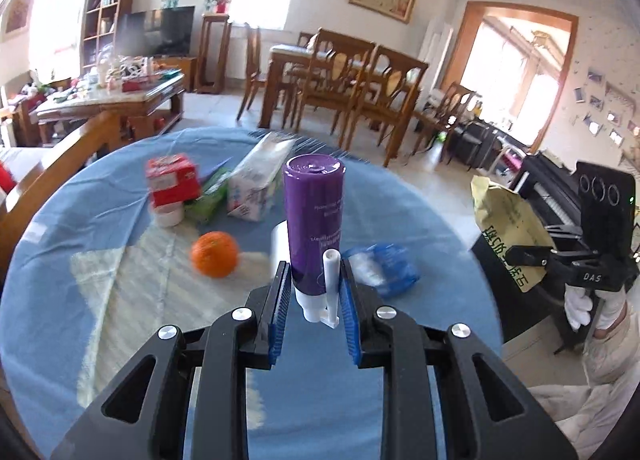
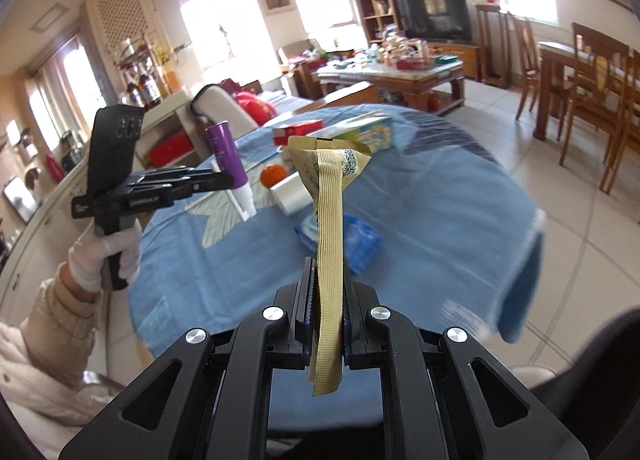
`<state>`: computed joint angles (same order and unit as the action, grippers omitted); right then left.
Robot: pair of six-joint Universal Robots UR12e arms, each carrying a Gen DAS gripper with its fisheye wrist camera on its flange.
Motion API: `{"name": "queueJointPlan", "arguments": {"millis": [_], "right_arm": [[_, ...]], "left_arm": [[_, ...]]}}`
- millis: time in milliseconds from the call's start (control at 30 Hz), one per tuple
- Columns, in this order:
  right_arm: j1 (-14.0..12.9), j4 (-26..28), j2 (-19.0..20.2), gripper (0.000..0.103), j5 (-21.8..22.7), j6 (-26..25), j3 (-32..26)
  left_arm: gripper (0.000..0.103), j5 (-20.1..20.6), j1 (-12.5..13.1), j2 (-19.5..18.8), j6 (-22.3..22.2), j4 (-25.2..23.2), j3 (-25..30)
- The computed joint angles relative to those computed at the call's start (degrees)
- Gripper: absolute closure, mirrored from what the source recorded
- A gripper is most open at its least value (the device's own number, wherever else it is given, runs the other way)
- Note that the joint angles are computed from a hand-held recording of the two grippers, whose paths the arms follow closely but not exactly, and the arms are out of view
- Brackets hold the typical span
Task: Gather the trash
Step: 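Carry the tube and paper bag to the black bin and release both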
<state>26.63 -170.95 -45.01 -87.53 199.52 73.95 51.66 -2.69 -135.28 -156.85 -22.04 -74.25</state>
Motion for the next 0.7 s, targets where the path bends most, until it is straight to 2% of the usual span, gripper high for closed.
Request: {"name": "queueJointPlan", "arguments": {"millis": [167,333,433,500,567,633,700], "right_arm": [[-0.49,-5.73,-4.47,0.092,-4.44,3.41,8.47],[-1.02,-9.13,-9.79,0.092,-11.71,9.01,18.19],[-1.21,-9.92,-13.03,0.092,-16.10,13.48,24.03],[-1.16,-9.48,-15.03,0.092,-19.39,16.32,27.65],[-1.01,-8.59,-16.51,0.092,-21.96,19.05,30.54],[-1.08,-8.26,-17.21,0.092,-22.58,21.47,32.70],[-1.31,-7.34,-17.82,0.092,-23.01,24.06,34.77]], "left_arm": [[0.078,-5.00,-1.77,1.40,3.09,-0.40,-0.85],[0.078,-11.25,-5.09,1.91,10.43,-6.57,0.52],[0.078,-14.76,-7.72,1.57,17.75,-14.69,2.29],[0.078,-16.00,-9.81,1.14,23.71,-21.93,3.81],[0.078,-16.24,-11.58,0.47,28.76,-28.40,5.42],[0.078,-16.04,-13.53,-0.60,34.14,-36.19,7.50],[0.078,-14.58,-15.47,-1.83,37.58,-41.01,9.13]]}}
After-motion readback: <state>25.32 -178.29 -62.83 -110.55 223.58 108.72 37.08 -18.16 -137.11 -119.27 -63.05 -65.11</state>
